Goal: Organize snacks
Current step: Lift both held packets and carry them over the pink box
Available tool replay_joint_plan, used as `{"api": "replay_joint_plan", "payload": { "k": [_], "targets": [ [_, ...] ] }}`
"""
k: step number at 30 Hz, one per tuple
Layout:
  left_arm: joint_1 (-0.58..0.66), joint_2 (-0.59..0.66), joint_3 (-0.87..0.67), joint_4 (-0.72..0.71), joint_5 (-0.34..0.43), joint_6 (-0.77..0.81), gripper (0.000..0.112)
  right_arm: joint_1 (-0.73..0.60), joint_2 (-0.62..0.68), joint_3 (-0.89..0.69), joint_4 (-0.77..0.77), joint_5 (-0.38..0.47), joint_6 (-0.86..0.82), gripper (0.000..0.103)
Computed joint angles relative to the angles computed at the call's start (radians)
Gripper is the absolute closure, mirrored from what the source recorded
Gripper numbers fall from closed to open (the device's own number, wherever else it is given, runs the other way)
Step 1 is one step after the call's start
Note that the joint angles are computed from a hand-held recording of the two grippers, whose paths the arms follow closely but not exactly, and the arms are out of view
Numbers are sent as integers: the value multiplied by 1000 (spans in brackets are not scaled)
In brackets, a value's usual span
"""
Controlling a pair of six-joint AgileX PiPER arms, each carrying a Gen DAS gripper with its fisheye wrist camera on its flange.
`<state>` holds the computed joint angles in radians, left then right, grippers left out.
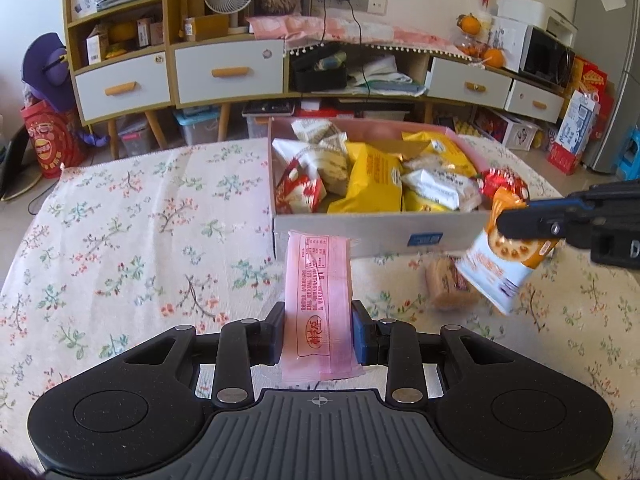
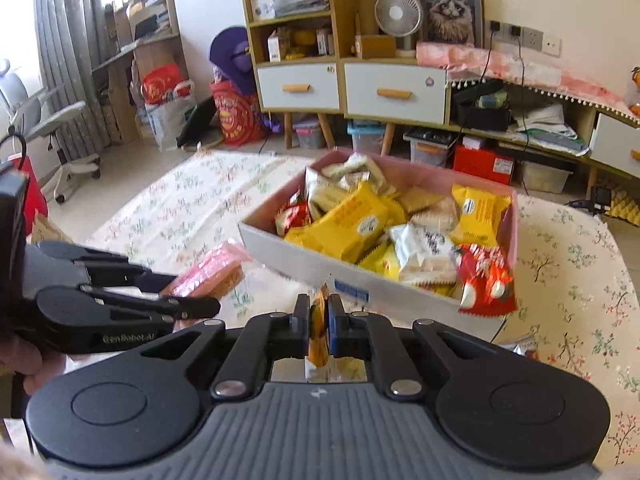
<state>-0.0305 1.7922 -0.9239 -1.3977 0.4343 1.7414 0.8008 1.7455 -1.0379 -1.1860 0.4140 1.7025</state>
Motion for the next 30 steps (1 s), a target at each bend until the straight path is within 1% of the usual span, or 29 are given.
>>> {"api": "replay_joint_plan", "payload": {
  "k": [4,7,10,15,18,24,28,30],
  "targets": [
    [-20,-11,-23,-10,-3,-21,82,-17,-23,1,-81,12,78,96],
    [-41,-8,-57,16,-9,-88,82,-40,-30,1,-152,17,157,96],
    [-70,10,-102,49,-31,-160,82,-65,-16,-14,-192,24,218,96],
    [-119,67,-183,104,-81,-263,82,-117,24,-46,-268,-11,333,96],
    [-146,110,-238,149,-111,-313,82,-139,59,-75,-251,-42,337,96],
    [-169,198,-357,259,-112,-446,82,-171,118,-122,-154,-87,262,96],
    [-189,250,-419,331,-117,-522,82,-185,133,-125,-107,-80,243,95],
    [-196,266,-432,313,-127,-505,82,-193,138,-123,-97,-69,244,95]
  ]
}}
